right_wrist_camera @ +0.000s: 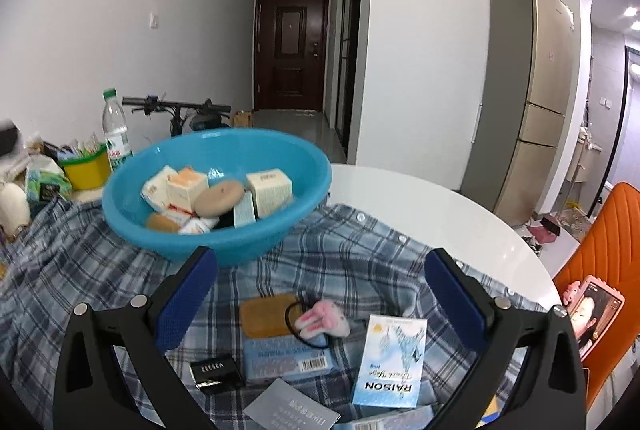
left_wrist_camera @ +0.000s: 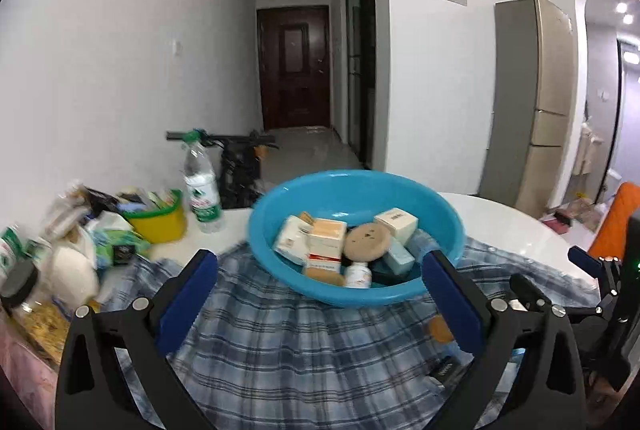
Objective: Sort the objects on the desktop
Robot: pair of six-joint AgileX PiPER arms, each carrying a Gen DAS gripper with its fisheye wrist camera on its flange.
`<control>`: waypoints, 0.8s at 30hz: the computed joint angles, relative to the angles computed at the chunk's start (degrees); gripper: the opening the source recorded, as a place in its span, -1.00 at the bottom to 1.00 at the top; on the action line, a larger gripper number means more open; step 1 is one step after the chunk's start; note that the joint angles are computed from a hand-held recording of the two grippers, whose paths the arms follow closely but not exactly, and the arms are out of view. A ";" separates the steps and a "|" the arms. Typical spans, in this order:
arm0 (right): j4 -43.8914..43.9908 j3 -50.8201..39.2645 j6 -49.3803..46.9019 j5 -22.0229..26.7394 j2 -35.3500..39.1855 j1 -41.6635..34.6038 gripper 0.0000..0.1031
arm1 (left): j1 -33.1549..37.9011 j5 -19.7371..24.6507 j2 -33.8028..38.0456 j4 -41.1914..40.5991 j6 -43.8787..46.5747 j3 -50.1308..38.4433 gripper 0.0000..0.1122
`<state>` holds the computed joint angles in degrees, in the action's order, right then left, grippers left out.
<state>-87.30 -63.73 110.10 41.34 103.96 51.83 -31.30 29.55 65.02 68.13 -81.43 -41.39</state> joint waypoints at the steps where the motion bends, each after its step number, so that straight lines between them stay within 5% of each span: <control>1: -0.11 -0.06 -0.21 0.59 -0.45 0.16 1.00 | 1.93 -2.99 0.05 -2.19 1.65 -0.14 0.84; 3: -0.98 0.29 0.02 2.95 -1.69 0.92 1.00 | 2.71 -3.68 0.12 -2.95 1.00 -0.45 0.84; 6: -2.83 1.28 1.72 5.03 -3.51 1.80 1.00 | -2.74 5.41 0.26 5.94 -9.24 -0.14 0.84; 12: -4.76 4.64 5.68 6.55 -7.26 2.55 1.00 | -8.02 9.28 -1.67 12.11 -13.49 1.23 0.84; 17: -3.95 6.70 6.04 10.85 -8.88 4.41 1.00 | -14.11 16.78 -0.87 19.26 -21.39 2.86 0.84; 24: -2.02 10.95 5.28 11.32 -9.61 5.36 1.00 | -16.42 14.97 2.40 18.63 -19.32 3.17 0.84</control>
